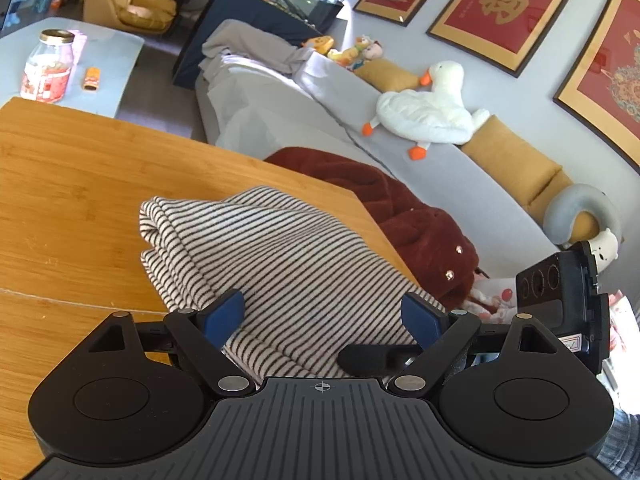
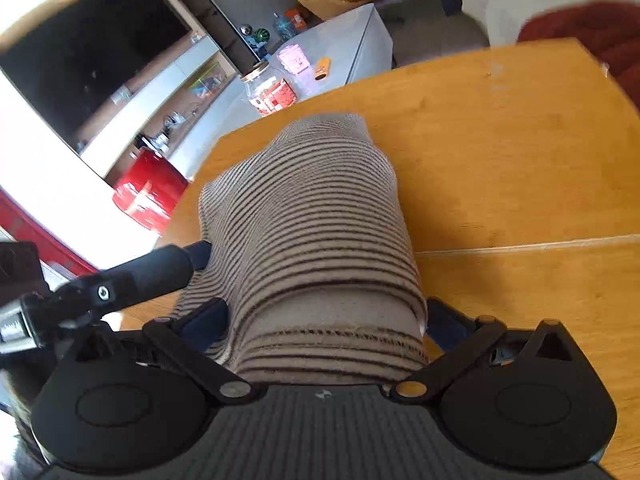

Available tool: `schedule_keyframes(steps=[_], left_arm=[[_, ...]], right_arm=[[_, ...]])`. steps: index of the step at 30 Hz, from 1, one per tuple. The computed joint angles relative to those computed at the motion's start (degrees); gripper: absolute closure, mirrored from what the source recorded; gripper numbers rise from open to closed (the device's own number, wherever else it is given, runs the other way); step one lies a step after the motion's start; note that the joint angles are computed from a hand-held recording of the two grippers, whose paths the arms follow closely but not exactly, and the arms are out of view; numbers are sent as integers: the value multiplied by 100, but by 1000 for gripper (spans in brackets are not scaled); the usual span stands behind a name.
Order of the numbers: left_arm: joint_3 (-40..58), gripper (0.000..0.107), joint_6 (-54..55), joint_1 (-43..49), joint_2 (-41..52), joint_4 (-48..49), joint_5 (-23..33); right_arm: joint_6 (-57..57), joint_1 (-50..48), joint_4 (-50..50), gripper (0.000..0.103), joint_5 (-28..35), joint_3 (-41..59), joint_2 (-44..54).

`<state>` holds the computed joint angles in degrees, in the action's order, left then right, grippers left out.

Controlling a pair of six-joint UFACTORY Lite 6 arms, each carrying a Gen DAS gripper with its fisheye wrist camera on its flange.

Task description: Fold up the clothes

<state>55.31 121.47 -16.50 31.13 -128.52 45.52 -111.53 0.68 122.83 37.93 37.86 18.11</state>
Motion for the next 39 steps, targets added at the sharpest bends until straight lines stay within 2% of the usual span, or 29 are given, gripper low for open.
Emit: schedule_keyframes(steps=[1,3,5,6,9,10,13,16,19,25,27,29,31,32,34,36,39], left_arm=[[-6,17,22,0,-5,-24,-13],[-24,17,97,-17,-34,-109,-80],[-52,16,171,-9,-87,-217,-184],[-70,14,119,60,-96,-197,-149],[-102,13,-84,260,-125,-150,-145],[-100,13,-146,290,-147,-184,-261],[-286,14,-207,366,-332,-304,-499],[-747,12,-110,374,-732,-320,-485],[-964,12,46,158,-981,-392,-726],[-865,12,-438,-100,-892,75,-745],[-824,12,-312,-232,-881,-51,-886],[-799,19,-243,-328,-877,-153,-925],[-849,33,-115,-393,-954,-286,-880],[-876,37,-47,-425,-994,-356,-855],[-914,55,170,-454,-991,-578,-898],[-958,59,491,-437,-920,-844,-965],[-1061,58,388,-168,-790,-634,-644]], right_arm=[[343,-271,-460,0,539,90,258],[745,-528,-850,1,1154,124,515],[577,-555,-756,13,1379,-114,364],[133,-392,-528,23,1237,-413,-72],[-1042,253,241,33,540,-1107,-1359],[-1170,485,458,39,172,-1102,-1471],[-1357,853,925,41,-448,-869,-1018],[-1843,943,1526,41,-346,-992,-857],[-2307,1099,2004,41,-308,-1092,-886],[-2935,1354,2563,41,-515,-1194,-1078],[-3136,1404,2727,41,-521,-1243,-1128],[-3208,1387,2718,41,-523,-1264,-1171],[-3312,1295,2620,40,-576,-1226,-1244],[-3524,1294,2745,39,-644,-1233,-1319],[-3963,1270,2982,36,-792,-1237,-1448],[-4128,1224,2951,33,-967,-1227,-1541],[-4400,1203,2790,26,-1091,-1429,-1845]])
